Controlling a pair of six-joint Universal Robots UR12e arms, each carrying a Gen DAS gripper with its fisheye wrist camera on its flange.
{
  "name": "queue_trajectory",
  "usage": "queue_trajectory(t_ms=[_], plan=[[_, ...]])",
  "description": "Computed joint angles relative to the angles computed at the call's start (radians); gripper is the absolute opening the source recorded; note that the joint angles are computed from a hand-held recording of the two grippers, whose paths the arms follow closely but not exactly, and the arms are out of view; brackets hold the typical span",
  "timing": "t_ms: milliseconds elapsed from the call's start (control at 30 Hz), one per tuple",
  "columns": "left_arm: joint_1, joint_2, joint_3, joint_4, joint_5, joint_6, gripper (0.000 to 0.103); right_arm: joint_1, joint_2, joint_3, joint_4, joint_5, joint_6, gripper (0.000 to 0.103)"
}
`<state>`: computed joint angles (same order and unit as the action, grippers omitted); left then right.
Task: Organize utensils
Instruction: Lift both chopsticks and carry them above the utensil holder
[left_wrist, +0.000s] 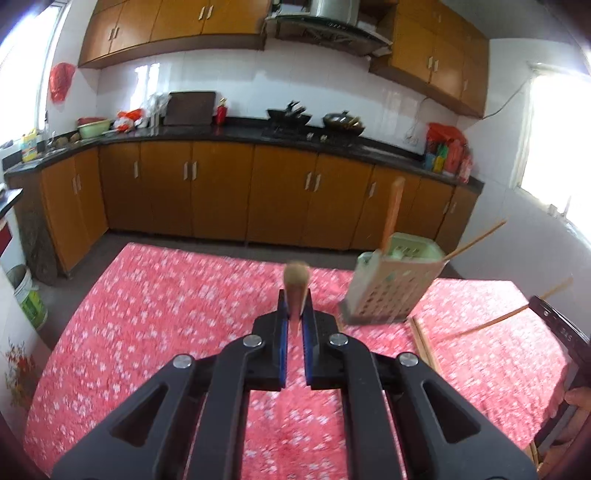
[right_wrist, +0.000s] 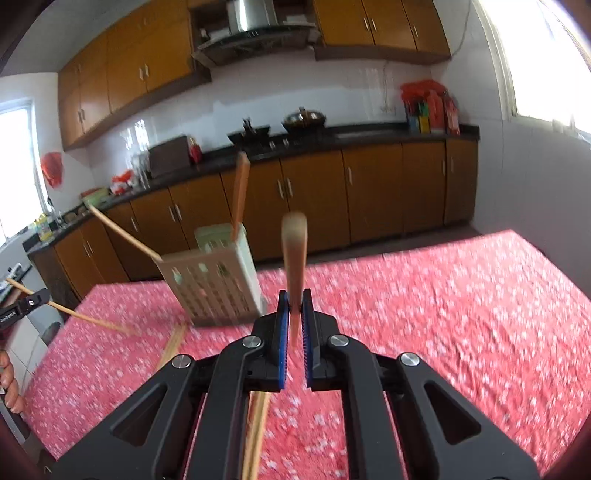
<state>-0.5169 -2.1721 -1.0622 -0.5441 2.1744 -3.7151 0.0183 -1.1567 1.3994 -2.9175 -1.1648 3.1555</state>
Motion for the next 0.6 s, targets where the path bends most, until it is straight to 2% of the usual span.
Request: queue_trajectory(t_ms=[200,300,367,467,600], plan=[[-0.010,-0.026,0.090,0.071,-0.054,0.117,0.008,-0.002,0.009,-0.059,-0.103,0.093,0.053,0.007],[-0.015,-0.044,0.137,0.098,-0.089,0.159,0.008,-0.001,0.021,-0.088,-0.162,0.116,0.085,0.007],[-0.017,-0.061,0.178,0.113,-0.107,0.183,0.008,0.004,0.035,-0.115,-0.203,0.116,0.110,0.007],[-0.021,-0.100,0.251,0.136,-0.094,0.217,0.008,0.016,0.063,-0.160,-0.241,0.094,0.129,0.007],[-0.015,-0.167,0.368,0.138,-0.077,0.226,0.008,0.030,0.101,-0.208,-0.252,0.065,0.144,0.007]])
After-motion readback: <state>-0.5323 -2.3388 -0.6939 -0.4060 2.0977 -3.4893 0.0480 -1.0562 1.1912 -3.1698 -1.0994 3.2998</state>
